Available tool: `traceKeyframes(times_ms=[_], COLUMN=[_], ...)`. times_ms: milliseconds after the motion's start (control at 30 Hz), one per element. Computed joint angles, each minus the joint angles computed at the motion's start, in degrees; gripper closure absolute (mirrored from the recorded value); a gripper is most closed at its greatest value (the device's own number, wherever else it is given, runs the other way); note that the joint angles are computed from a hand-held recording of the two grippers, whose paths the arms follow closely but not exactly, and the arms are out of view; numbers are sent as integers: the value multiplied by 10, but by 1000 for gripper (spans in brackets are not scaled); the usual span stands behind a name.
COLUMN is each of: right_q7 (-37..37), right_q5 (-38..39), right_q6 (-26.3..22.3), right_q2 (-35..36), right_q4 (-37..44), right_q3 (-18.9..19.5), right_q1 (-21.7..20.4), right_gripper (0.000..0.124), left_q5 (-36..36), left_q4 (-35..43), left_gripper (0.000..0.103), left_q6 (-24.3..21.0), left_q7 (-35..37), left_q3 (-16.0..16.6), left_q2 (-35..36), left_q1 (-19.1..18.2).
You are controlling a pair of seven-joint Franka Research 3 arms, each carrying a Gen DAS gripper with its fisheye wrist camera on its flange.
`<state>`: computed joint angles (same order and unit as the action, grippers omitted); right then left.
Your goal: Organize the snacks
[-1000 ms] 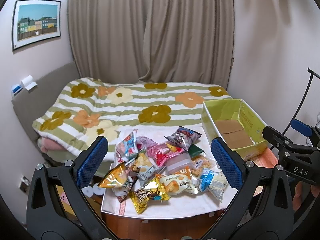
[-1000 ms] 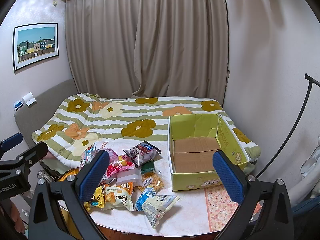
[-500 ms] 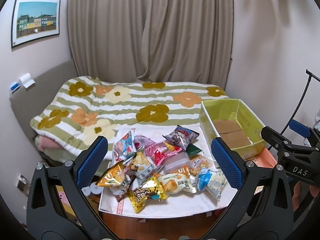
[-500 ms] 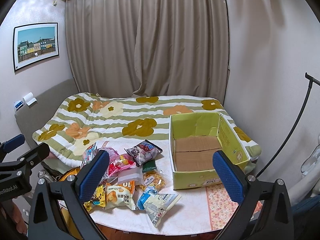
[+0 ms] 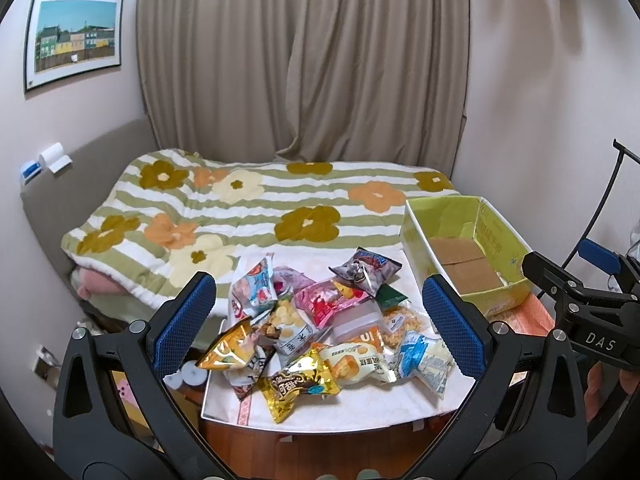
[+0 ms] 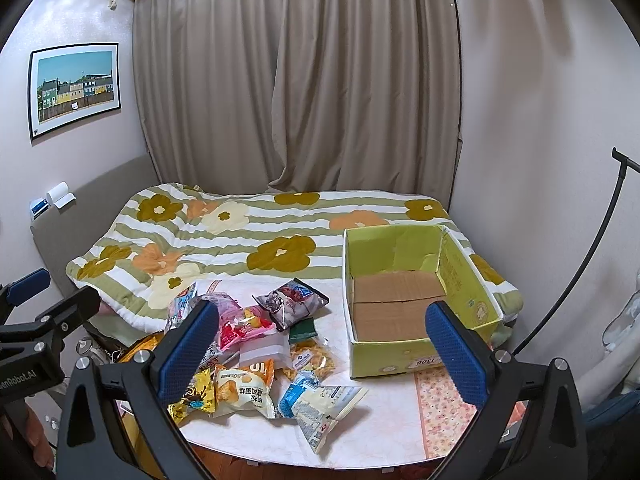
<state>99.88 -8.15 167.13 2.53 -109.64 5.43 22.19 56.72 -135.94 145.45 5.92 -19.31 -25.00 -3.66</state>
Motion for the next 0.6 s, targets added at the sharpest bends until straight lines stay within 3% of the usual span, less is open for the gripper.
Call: traceKeyframes(times_ms=[333, 600], right_q7=[21, 16], right_q5=[-22, -13], right_q6=[-13, -51], right_q2=[5, 19], right_q4=[12, 25], right_q3=[-4, -7], right_q1=[5, -1], right_gripper=[21, 21], left_q5=[-18, -82], left_q4=[-8, -38], left_gripper=[0, 0], left_q6=[7, 40], left_q7=[18, 72], left_q3=[9, 47], left_q2=[-5, -8], left_q1=[2, 6])
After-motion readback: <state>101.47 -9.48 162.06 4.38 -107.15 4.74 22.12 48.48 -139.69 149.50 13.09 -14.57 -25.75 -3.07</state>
